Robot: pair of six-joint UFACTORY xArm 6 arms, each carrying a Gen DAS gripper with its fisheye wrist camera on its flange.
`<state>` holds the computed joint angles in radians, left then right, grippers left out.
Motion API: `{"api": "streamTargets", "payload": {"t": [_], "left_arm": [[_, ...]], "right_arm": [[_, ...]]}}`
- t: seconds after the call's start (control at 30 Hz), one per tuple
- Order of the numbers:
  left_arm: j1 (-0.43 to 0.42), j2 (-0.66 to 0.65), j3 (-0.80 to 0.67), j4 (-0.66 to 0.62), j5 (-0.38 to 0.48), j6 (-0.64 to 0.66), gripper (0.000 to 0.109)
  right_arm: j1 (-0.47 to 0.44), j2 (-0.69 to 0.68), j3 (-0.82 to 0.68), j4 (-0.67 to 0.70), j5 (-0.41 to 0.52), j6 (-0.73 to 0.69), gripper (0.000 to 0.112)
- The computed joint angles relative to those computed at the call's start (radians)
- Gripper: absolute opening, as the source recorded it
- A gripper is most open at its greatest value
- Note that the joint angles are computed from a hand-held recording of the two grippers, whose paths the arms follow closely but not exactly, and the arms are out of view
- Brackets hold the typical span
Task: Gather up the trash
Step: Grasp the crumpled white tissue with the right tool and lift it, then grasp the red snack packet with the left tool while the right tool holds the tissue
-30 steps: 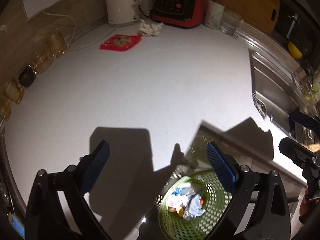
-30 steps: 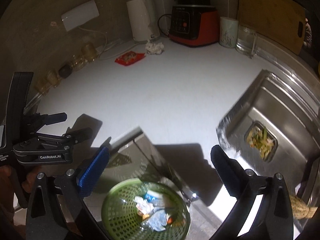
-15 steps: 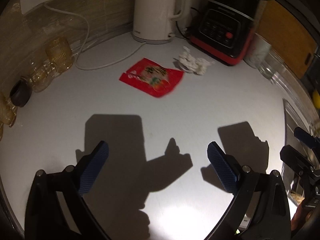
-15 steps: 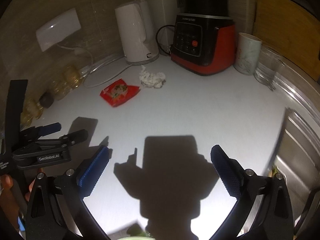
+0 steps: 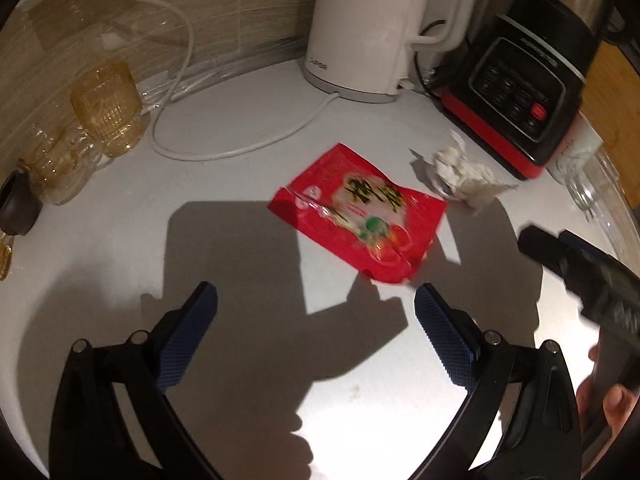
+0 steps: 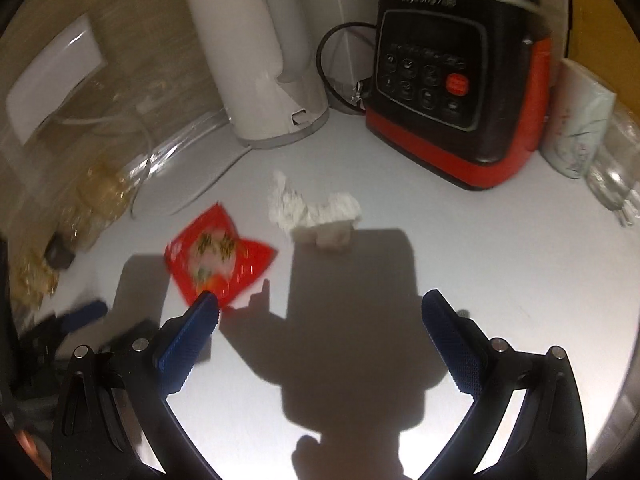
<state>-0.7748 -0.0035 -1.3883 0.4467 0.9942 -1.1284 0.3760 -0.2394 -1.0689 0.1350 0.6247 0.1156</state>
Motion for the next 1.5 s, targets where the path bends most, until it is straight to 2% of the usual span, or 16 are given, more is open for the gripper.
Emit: {"api": "streamTargets", "payload": {"t": [0.3, 0.47, 0.53, 0.63, 0.73, 0.87, 1.1, 1.23, 1.5], "left_arm": [[0.021, -0.018, 0.028, -0.004, -0.02, -0.033, 0.095], [0.017, -0.009, 0.01, -0.001, -0.002, -0.051, 0.095], [0.015, 0.002, -0.008, 0.0, 0.011, -0.061, 0.095], [0.018, 0.018, -0.031, -0.008, 0.013, -0.073, 0.095], [0.022, 0.045, -0.071, -0.015, 0.026, -0.092, 0.095], [0.02, 0.122, -0.183, 0.001, 0.097, -0.124, 0.095], [0.023, 0.376, -0.552, -0.03, 0.31, -0.131, 0.095], [0.018, 0.544, -0.801, -0.023, 0.475, -0.14, 0.095], [0.028, 0.664, -0.96, -0.069, 0.586, -0.222, 0.095]], "right_arm": [[0.009, 0.248, -0.241, -0.053, 0.045, 0.112, 0.1], [0.023, 0.314, -0.306, -0.082, 0.074, 0.141, 0.083], [0.026, 0.33, -0.322, -0.091, 0.087, 0.147, 0.063], [0.021, 0.337, -0.32, -0.068, 0.084, 0.138, 0.044], [0.013, 0.319, -0.289, -0.037, 0.058, 0.108, 0.038], [-0.006, 0.25, -0.208, -0.001, 0.01, 0.074, 0.036], [-0.046, 0.093, -0.066, 0.065, -0.003, 0.014, 0.037], [-0.069, 0.017, -0.006, 0.07, 0.016, -0.01, 0.037], [-0.118, -0.086, 0.065, 0.062, 0.074, -0.021, 0.037]]}}
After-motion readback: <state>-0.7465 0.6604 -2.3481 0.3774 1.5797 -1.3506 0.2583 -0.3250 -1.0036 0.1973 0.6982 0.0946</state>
